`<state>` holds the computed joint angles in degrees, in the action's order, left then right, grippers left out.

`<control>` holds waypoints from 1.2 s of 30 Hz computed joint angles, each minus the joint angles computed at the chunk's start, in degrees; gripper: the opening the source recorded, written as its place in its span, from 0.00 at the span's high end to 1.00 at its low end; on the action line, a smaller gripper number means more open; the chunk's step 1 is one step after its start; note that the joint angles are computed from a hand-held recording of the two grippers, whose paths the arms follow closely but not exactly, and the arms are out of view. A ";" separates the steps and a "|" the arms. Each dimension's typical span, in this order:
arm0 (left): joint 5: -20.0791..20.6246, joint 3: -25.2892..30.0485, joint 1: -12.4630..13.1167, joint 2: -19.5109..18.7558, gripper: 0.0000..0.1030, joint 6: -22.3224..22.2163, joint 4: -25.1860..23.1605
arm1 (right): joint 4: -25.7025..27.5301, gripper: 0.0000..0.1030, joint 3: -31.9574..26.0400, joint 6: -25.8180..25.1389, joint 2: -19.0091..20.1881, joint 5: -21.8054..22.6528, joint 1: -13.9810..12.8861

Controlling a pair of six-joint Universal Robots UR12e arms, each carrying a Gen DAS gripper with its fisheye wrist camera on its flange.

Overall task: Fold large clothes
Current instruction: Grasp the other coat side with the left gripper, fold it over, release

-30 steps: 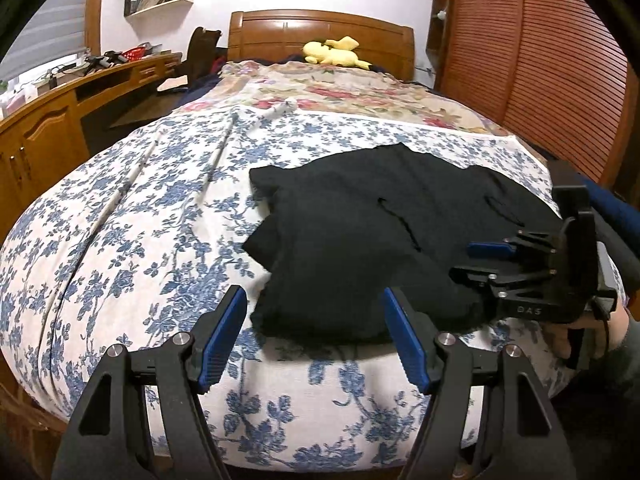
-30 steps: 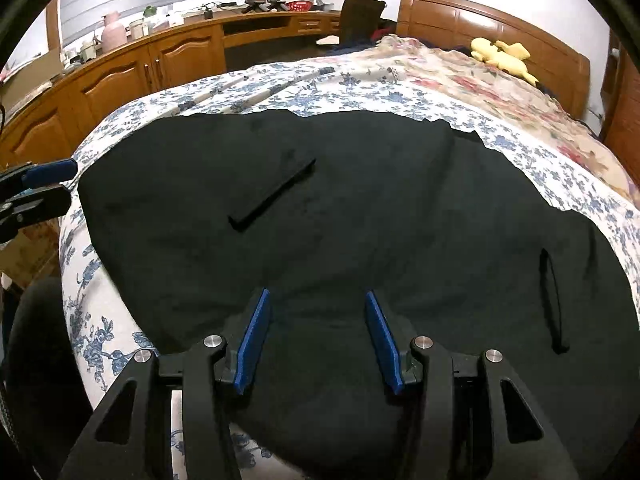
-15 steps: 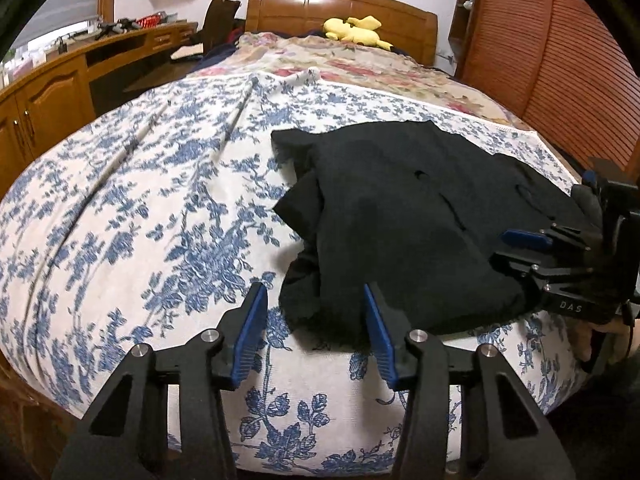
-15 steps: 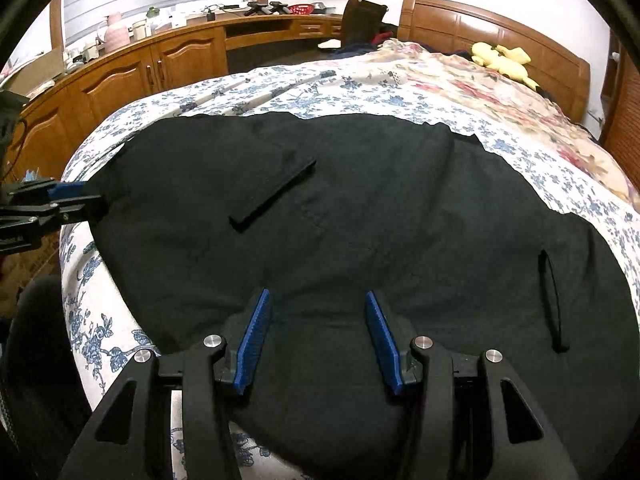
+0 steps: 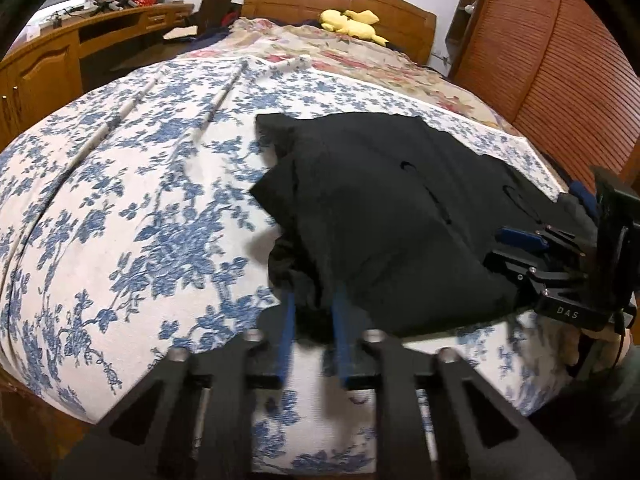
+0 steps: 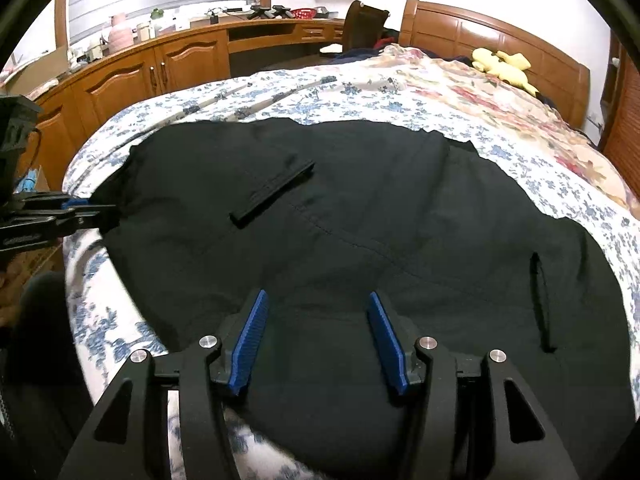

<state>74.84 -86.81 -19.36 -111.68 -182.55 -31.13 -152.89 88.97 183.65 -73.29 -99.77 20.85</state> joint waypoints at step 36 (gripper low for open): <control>-9.09 24.91 -16.02 -11.23 0.94 17.08 -7.44 | -1.80 0.47 21.76 15.63 -20.61 -9.83 -4.18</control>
